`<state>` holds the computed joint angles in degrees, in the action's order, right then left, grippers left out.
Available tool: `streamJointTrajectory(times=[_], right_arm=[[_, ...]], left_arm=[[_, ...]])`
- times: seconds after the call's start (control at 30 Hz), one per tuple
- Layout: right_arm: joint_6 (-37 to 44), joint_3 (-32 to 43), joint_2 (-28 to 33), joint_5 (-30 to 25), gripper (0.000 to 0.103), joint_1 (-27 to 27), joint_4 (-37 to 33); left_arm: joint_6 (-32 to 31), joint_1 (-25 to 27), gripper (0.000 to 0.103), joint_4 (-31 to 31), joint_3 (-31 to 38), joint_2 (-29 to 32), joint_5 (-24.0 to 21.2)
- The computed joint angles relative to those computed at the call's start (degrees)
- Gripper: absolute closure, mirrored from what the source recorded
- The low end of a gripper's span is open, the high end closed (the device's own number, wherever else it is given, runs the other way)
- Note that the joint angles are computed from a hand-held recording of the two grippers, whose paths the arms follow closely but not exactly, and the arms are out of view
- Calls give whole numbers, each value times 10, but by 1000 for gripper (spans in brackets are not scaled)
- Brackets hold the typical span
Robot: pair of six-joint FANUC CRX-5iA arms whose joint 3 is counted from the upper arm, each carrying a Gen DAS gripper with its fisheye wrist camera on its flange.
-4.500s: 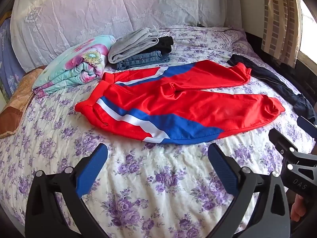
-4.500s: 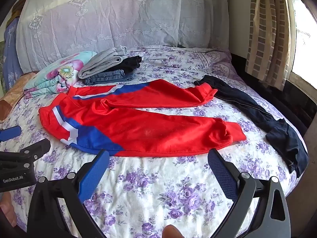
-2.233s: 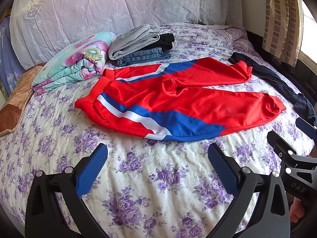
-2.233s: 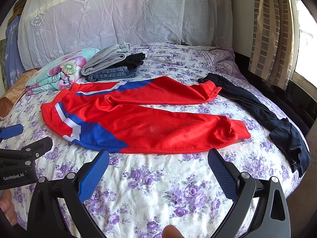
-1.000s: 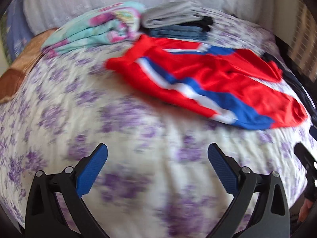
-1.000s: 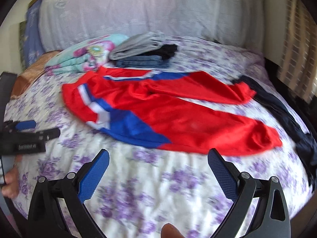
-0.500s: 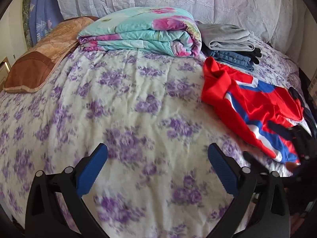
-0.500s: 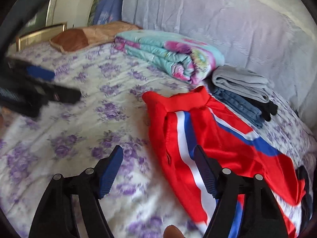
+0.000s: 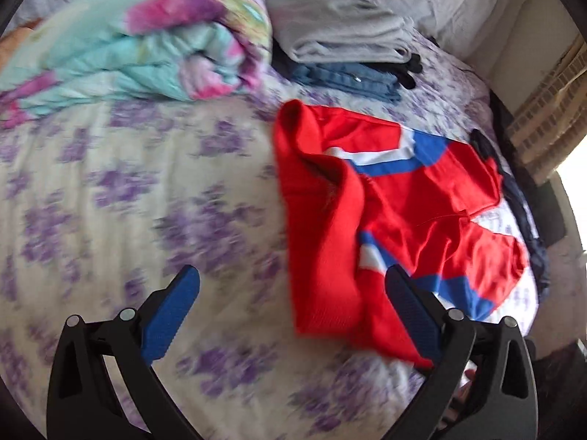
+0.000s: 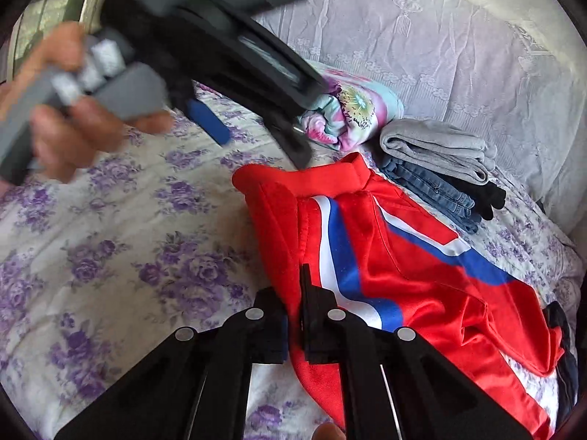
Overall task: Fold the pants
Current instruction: 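Grasp one pant leg cuff with the left tool while the right tool grasps the other cuff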
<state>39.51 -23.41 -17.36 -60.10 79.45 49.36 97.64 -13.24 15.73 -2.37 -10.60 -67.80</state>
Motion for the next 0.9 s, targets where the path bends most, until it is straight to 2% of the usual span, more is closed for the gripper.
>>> streamJointTrajectory(times=[0.1, 0.17, 0.37, 0.43, 0.47, 0.5, 0.57, 0.7, 0.9], right_arm=[[11, -4, -7, 3, 97, 0, -2], [19, -4, -8, 7, 97, 0, -3], [21, -5, -19, 16, 97, -3, -5], [21, -5, -20, 14, 97, -1, -3], [18, -5, -19, 10, 97, 3, 2], [17, -6, -18, 9, 97, 4, 6], [16, -3, -17, 3, 97, 9, 11], [15, 4, -21, -2, 97, 27, 18], [26, 23, -31, 8, 97, 65, -18]], left_arm=[[-44, 11, 4, 85, -7, 47, 3], [-51, 13, 4, 124, -9, 75, 6], [-36, 1, 7, 113, -1, 94, 58], [-23, -4, 31, 85, 5, 89, 60], [-36, -1, 53, 91, -4, 83, 65], [-61, 6, 70, 128, -23, 76, 72], [-84, 20, 88, 175, -55, 61, 77], [-92, 26, 88, 181, -90, 15, 103], [-98, 50, 88, 184, -144, -73, 107]])
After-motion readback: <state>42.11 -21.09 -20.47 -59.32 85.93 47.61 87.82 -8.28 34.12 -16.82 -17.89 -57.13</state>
